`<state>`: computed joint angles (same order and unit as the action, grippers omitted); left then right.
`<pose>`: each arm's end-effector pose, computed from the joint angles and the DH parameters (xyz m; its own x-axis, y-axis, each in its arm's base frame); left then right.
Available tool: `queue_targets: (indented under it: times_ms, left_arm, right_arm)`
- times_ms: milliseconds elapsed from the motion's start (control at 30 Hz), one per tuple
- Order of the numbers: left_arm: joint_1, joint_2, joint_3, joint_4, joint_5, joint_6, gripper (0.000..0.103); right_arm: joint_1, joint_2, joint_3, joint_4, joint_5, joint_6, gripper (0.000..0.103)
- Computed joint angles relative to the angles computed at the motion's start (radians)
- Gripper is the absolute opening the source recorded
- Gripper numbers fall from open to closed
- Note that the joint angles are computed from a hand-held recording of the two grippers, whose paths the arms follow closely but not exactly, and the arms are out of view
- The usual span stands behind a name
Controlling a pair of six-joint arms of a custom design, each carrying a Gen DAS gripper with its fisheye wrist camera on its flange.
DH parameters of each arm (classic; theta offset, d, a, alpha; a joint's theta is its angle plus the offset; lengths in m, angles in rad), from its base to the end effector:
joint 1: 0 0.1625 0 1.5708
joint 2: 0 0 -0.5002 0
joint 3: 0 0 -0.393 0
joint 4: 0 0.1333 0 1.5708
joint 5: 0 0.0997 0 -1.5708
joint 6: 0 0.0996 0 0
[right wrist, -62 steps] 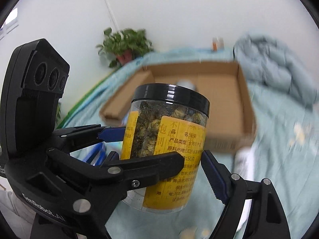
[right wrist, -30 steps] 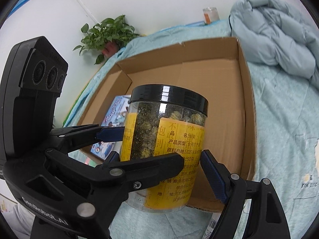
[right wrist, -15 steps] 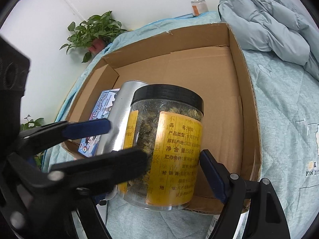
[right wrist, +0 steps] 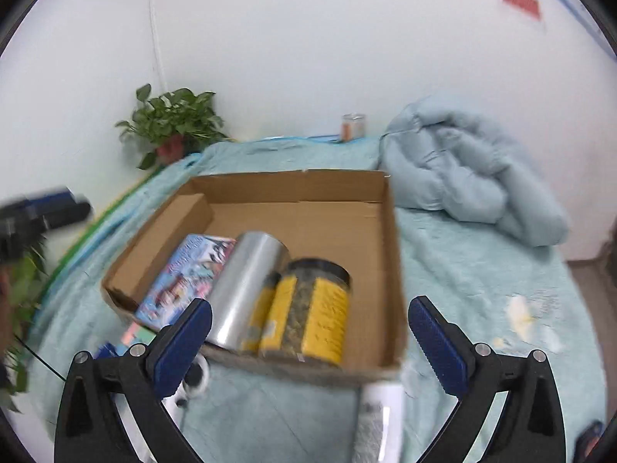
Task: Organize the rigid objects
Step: 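Open the right gripper and move toward the white spray bottle, then grasp the white spray bottle with the right gripper and lift it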
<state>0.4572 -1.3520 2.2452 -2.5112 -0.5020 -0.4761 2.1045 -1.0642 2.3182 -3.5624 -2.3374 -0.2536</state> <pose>-0.3125 -0.3996 0.3014 -0.6326 0.1654 -0.7566 0.6823 0.5814 -0.4433 0.3031 -0.3867 0.2404 -0.7355 -0.1258 0.6657 -0.5796 0.6256 -0.5222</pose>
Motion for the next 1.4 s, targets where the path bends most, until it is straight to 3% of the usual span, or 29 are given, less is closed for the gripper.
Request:
queue_targets:
  times_ms: [67, 267, 433, 533, 700, 900, 1000, 1067, 1133, 1267, 1400]
  left_arm:
    - [-0.033, -0.02, 0.039, 0.027, 0.028, -0.063, 0.088]
    - [-0.103, -0.1, 0.129, 0.098, 0.014, -0.264, 0.088]
    - [-0.134, -0.173, 0.088, 0.314, -0.011, -0.281, 0.088]
    - [-0.117, -0.15, 0.113, 0.216, -0.072, -0.237, 0.088]
    - [-0.057, -0.071, 0.22, -0.135, -0.27, -0.243, 0.088]
    - [-0.014, 0.035, 0.283, -0.279, -0.44, -0.256, 0.088]
    - [-0.011, 0.084, 0.287, -0.313, -0.45, -0.255, 0.088]
    - [-0.001, 0.113, 0.28, -0.34, -0.483, -0.235, 0.088]
    - [0.015, 0.136, 0.269, -0.369, -0.515, -0.217, 0.088]
    - [0.036, 0.162, 0.246, -0.377, -0.559, -0.203, 0.088]
    - [0.045, 0.175, 0.235, -0.385, -0.593, -0.179, 0.088]
  right_arm:
    - [0.043, 0.031, 0.034, -0.049, -0.069, 0.039, 0.103]
    - [0.13, 0.076, 0.12, -0.054, -0.113, 0.178, 0.103]
    - [0.195, 0.107, 0.143, -0.084, -0.148, 0.214, 0.103]
    - [0.218, 0.121, 0.159, -0.122, -0.161, 0.225, 0.103]
    - [0.214, 0.114, 0.19, -0.115, -0.177, 0.262, 0.102]
    - [0.135, 0.058, 0.3, -0.212, -0.196, 0.277, 0.102]
    - [0.075, 0.042, 0.371, -0.342, -0.091, 0.145, 0.102]
    - [0.04, 0.042, 0.398, -0.369, -0.079, 0.13, 0.101]
    - [-0.014, 0.019, 0.412, -0.329, -0.066, 0.179, 0.087]
    - [-0.1, -0.002, 0.427, -0.308, -0.007, 0.191, 0.075]
    - [-0.153, -0.017, 0.426, -0.232, 0.046, 0.197, 0.037]
